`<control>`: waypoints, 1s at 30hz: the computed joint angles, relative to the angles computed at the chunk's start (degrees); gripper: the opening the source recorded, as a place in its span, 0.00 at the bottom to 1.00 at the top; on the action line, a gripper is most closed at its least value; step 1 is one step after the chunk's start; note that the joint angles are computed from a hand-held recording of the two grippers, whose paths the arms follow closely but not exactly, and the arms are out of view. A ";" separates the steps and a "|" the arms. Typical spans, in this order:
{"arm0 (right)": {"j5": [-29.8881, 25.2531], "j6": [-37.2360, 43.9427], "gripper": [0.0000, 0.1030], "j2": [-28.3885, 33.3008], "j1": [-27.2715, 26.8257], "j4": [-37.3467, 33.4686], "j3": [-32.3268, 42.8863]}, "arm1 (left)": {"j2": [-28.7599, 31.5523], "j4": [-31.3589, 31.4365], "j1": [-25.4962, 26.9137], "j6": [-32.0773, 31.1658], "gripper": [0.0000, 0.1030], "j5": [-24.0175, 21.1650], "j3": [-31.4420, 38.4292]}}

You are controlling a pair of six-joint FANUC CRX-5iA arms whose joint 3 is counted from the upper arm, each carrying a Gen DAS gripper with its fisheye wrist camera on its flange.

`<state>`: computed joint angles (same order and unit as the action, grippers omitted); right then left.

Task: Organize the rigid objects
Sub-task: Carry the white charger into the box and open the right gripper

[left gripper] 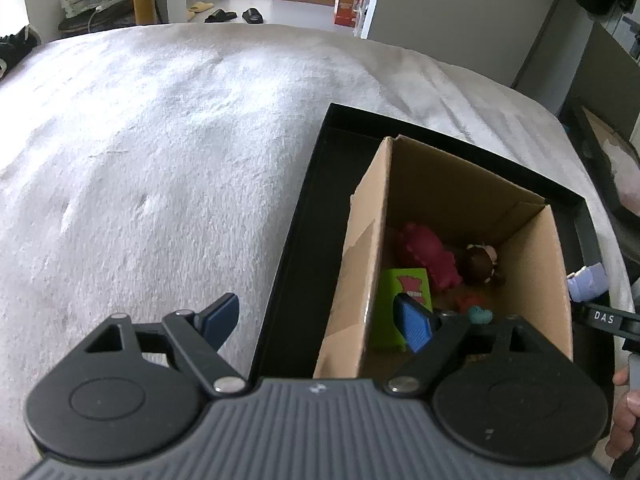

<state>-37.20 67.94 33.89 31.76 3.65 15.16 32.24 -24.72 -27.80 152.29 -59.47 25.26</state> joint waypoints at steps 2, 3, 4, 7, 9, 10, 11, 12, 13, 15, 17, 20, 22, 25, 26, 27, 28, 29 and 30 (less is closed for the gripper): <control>0.25 -0.31 0.36 -0.68 0.28 0.42 -0.56 | -0.48 0.07 0.02 0.27 0.81 0.68 -0.71; 0.47 -0.53 0.36 -1.00 0.42 0.66 -0.84 | -0.76 0.11 0.04 0.34 0.81 1.12 -1.13; 0.75 -0.77 0.36 -1.52 0.56 0.87 -1.29 | -1.04 0.12 0.05 0.43 0.81 1.51 -1.53; 1.37 -1.54 0.36 -2.58 0.95 1.60 -2.08 | -1.80 0.12 0.03 0.90 0.81 2.58 -2.65; 1.54 -1.70 0.36 -3.20 1.09 1.65 -2.29 | -2.27 0.28 0.08 1.17 0.81 3.32 -3.48; 1.67 -1.82 0.36 -3.54 1.18 1.69 -2.42 | -2.43 0.42 0.11 1.24 0.81 3.72 -3.86; 1.79 -2.02 0.36 -3.80 1.27 1.82 -2.49 | -2.62 0.68 0.16 1.22 0.81 4.14 -4.27; 2.00 -2.39 0.36 -4.12 1.42 2.19 -2.69 | -2.76 0.86 0.21 1.23 0.81 4.46 -4.58; 2.33 -2.86 0.36 -4.49 1.61 2.75 -3.01 | -2.94 0.94 0.22 1.32 0.81 4.79 -4.91; 2.62 -3.25 0.36 -5.06 1.85 3.17 -3.40 | -3.24 0.95 0.15 1.55 0.81 5.44 -5.43; 2.55 -3.05 0.36 -5.28 2.09 3.14 -3.08 | -2.99 0.89 -0.08 1.39 0.81 5.20 -5.09; 2.81 -2.82 0.36 -5.77 2.54 3.16 -2.85 | -2.77 0.49 -0.41 1.30 0.81 5.61 -4.86; 3.10 -2.40 0.36 -6.04 2.90 2.91 -2.54 | -2.43 0.48 -0.54 1.14 0.80 5.65 -4.55; 3.32 -1.36 0.36 -6.29 3.53 2.20 -1.79 | -2.42 1.20 -0.41 0.43 0.80 6.74 -4.93; 3.41 -1.00 0.36 -6.40 3.74 1.85 -1.60 | -2.35 1.06 -0.50 0.31 0.79 6.77 -4.91; 3.72 -0.58 0.36 -6.51 3.99 1.56 -1.46 | -2.32 0.98 -0.54 0.36 0.78 6.84 -4.95; 4.00 -0.43 0.36 -6.61 4.26 1.58 -1.41 | -2.42 0.96 -0.52 0.61 0.78 7.09 -5.19; 3.99 -0.42 0.36 -6.55 4.55 1.61 -1.08 | -2.60 1.00 -0.46 1.08 0.77 7.53 -5.61; 3.87 0.02 0.36 -6.48 4.72 1.19 -0.69 | -2.75 1.03 -0.40 1.44 0.77 7.87 -5.92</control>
<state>-33.34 67.96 27.41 36.48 4.84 14.47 29.48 -23.69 -28.19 153.74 -51.60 19.34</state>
